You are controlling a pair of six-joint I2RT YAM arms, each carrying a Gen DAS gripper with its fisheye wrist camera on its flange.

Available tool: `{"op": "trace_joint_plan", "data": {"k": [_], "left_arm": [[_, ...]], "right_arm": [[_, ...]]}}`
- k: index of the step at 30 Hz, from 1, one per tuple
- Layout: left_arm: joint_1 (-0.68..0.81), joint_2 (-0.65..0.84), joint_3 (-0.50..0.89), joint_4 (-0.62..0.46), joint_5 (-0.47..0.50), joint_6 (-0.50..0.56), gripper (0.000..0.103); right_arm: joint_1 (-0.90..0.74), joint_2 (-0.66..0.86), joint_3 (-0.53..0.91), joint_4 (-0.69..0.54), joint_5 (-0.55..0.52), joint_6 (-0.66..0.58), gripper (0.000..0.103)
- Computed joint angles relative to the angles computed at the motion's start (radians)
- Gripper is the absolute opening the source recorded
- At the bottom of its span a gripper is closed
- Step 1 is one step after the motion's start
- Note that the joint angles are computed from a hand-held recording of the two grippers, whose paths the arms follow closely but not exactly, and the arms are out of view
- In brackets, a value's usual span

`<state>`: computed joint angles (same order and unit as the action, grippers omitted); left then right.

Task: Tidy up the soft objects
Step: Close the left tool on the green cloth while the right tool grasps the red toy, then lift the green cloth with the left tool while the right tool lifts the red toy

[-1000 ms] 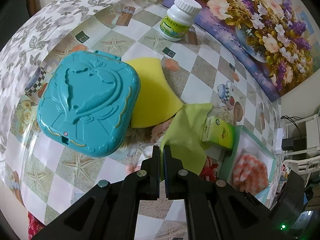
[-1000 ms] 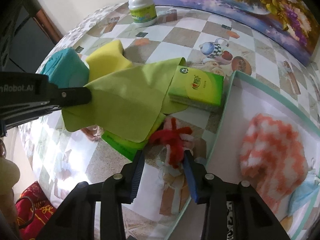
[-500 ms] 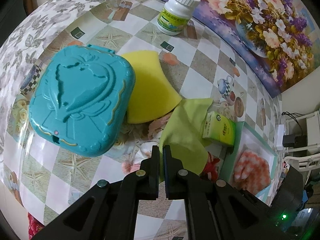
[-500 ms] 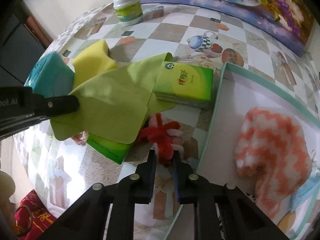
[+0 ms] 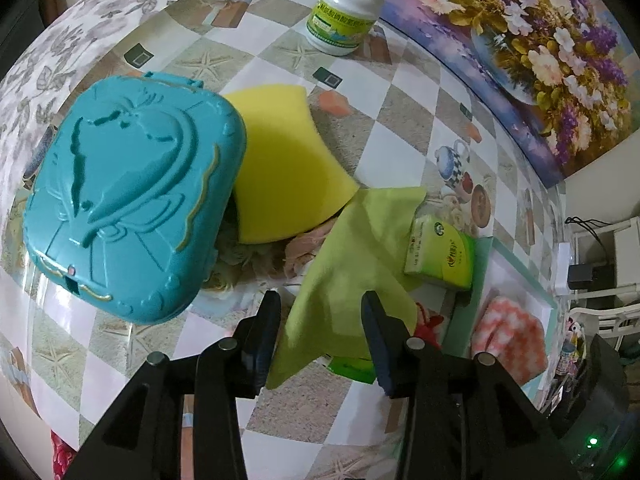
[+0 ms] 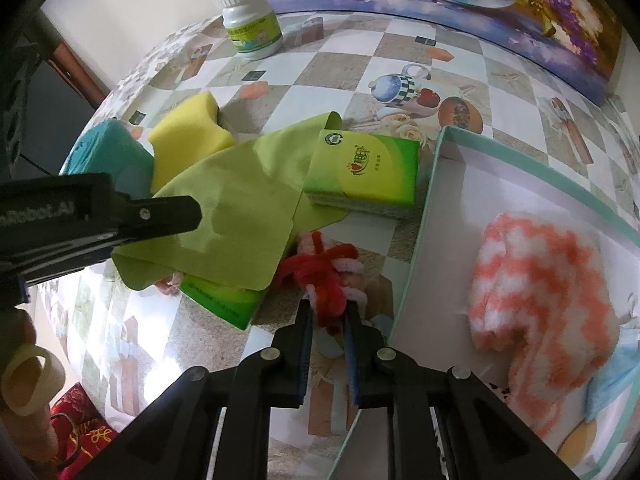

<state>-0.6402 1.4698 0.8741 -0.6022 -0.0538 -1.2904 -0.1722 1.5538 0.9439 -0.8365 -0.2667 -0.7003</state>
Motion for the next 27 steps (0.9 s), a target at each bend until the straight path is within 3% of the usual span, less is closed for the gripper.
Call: {"op": "trace_joint_plan", "data": {"k": [2, 4, 7, 27], "left_arm": [[0.0, 0.004, 0.001, -0.002, -0.008, -0.002, 0.04], [-0.001, 0.007, 0.001, -0.005, -0.014, 0.0, 0.017], [-0.001, 0.009, 0.0, 0.002, -0.015, 0.008, 0.009], [-0.004, -0.079, -0.005, 0.013, -0.049, 0.003, 0.003]], "right_arm": [[0.001, 0.001, -0.002, 0.0, -0.003, 0.004, 0.016], [0.003, 0.001, -0.003, 0.0, -0.004, 0.006, 0.016], [0.005, 0.005, -0.001, 0.0, -0.005, 0.011, 0.016], [-0.038, 0.007, 0.027, -0.023, -0.057, 0.021, 0.016]]}}
